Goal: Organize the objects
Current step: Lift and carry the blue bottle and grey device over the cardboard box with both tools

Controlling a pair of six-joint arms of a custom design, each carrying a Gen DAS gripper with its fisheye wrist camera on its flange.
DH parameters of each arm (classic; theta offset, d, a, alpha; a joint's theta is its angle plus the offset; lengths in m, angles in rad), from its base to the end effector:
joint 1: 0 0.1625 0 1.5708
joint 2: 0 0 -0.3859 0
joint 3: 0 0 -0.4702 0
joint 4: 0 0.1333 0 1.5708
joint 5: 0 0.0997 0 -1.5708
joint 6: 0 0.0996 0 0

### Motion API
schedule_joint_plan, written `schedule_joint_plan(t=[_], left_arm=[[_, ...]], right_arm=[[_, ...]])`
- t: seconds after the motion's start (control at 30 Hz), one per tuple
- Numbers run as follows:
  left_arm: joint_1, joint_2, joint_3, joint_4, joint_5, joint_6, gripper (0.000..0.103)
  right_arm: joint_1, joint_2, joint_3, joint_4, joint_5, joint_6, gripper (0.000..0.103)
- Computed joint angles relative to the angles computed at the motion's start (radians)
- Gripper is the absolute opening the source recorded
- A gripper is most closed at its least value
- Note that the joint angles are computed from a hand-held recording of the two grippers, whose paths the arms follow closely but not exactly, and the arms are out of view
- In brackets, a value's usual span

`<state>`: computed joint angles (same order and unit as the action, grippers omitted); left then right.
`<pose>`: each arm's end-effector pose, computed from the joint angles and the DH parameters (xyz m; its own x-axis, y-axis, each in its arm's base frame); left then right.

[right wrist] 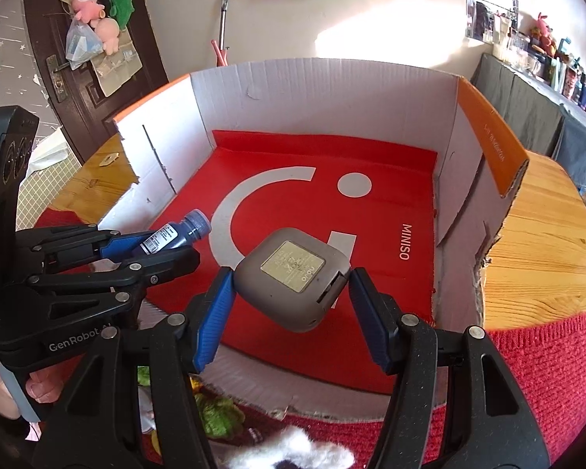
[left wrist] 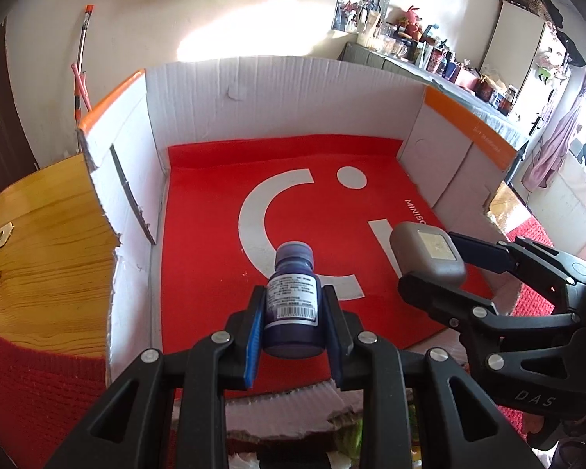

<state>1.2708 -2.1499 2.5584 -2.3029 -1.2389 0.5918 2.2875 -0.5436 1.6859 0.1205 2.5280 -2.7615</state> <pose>0.0565 -0.3784 0.2411 -0.6187 0.6550 -0.4338 0.7535 0.6511 -0.0916 0.3334 -0.3037 -0.1505 -0.7866 0.0888 0.6110 -0.3598 0.7382 -0.5706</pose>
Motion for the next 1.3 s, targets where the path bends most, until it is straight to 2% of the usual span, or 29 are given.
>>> schedule_joint_plan(t=[0.4,0.73,1.3], left_arm=[[0.014,0.078,-0.023,-0.024,0.019,-0.007,0.028],[0.011,0.082,-0.022,-0.032,0.023,-0.006,0.029],[0.011,0.080,-0.026,-0.024,0.018,-0.014,0.029]], right_arm=[[-0.038,0.028,-0.032,0.053,-0.009,0.017,0.058],[-0.056,0.065,-0.069,0.119,-0.016,0.044,0.059],[-0.056,0.058,-0.061,0.110,-0.023,0.043,0.060]])
